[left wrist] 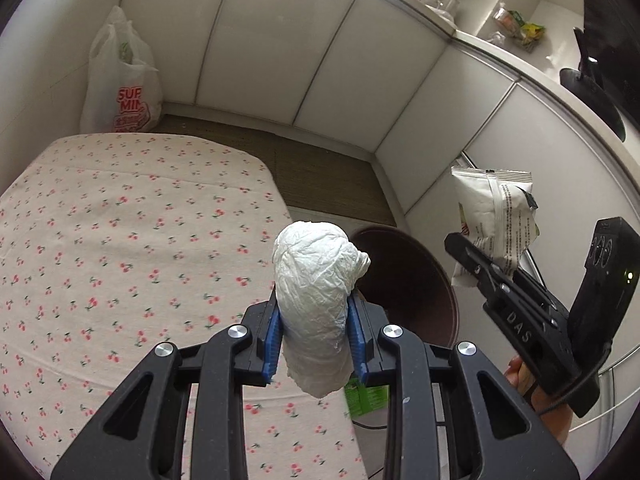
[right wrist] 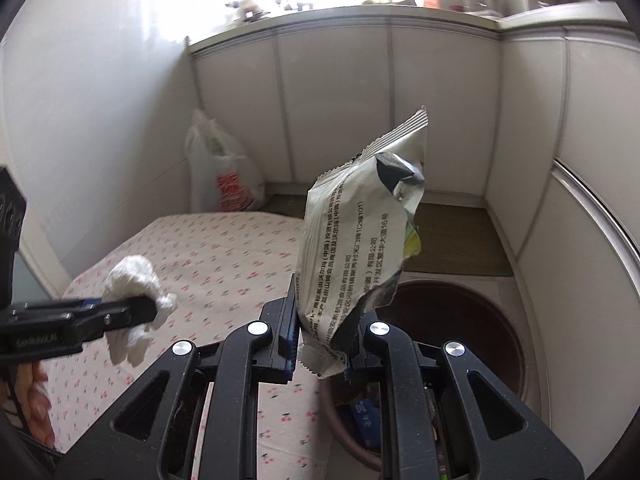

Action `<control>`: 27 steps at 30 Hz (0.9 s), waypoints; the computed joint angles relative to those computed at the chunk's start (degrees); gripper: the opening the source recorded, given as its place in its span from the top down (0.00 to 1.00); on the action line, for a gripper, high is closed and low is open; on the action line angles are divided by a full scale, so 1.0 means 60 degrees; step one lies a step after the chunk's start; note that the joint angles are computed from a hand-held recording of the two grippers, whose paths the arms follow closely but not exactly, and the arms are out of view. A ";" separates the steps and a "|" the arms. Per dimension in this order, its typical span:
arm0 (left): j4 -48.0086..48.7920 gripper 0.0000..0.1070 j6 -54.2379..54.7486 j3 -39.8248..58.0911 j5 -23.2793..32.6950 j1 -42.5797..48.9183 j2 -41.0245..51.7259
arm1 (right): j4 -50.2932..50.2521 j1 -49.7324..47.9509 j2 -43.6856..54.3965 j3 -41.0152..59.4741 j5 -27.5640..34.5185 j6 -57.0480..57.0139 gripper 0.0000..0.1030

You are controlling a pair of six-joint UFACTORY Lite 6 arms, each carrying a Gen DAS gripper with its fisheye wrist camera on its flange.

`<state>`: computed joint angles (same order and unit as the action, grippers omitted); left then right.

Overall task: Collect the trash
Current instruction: 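Carry the wrapper over the bucket and open the right tool, then lower the tissue ball into the bucket and open the left tool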

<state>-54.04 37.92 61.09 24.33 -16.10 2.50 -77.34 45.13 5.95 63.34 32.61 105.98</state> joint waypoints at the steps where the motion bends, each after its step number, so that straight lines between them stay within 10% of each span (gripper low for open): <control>1: 0.0063 0.74 -0.0143 0.0189 -0.0077 -0.0197 0.0205 | 0.0023 -0.0167 -0.0176 -0.0162 0.0032 0.0049 0.85; 5: 0.0449 0.74 -0.0835 0.1009 -0.0340 -0.0955 0.1018 | 0.0703 -0.0842 -0.0356 -0.0531 0.0552 -0.0285 0.80; 7: 0.0722 0.74 -0.1254 0.1534 -0.0446 -0.1341 0.1515 | 0.0959 -0.1188 -0.0260 -0.0640 0.0543 -0.0479 0.40; 13: 0.1898 0.74 -0.2737 0.3098 -0.0576 -0.2324 0.2882 | 0.0643 -0.1674 -0.0868 -0.1546 0.1390 0.0422 0.11; 27: 0.5334 0.62 -0.6401 0.7991 0.0430 -0.3766 0.6550 | 0.1210 -0.1654 -0.1642 -0.2771 0.3904 0.2040 0.07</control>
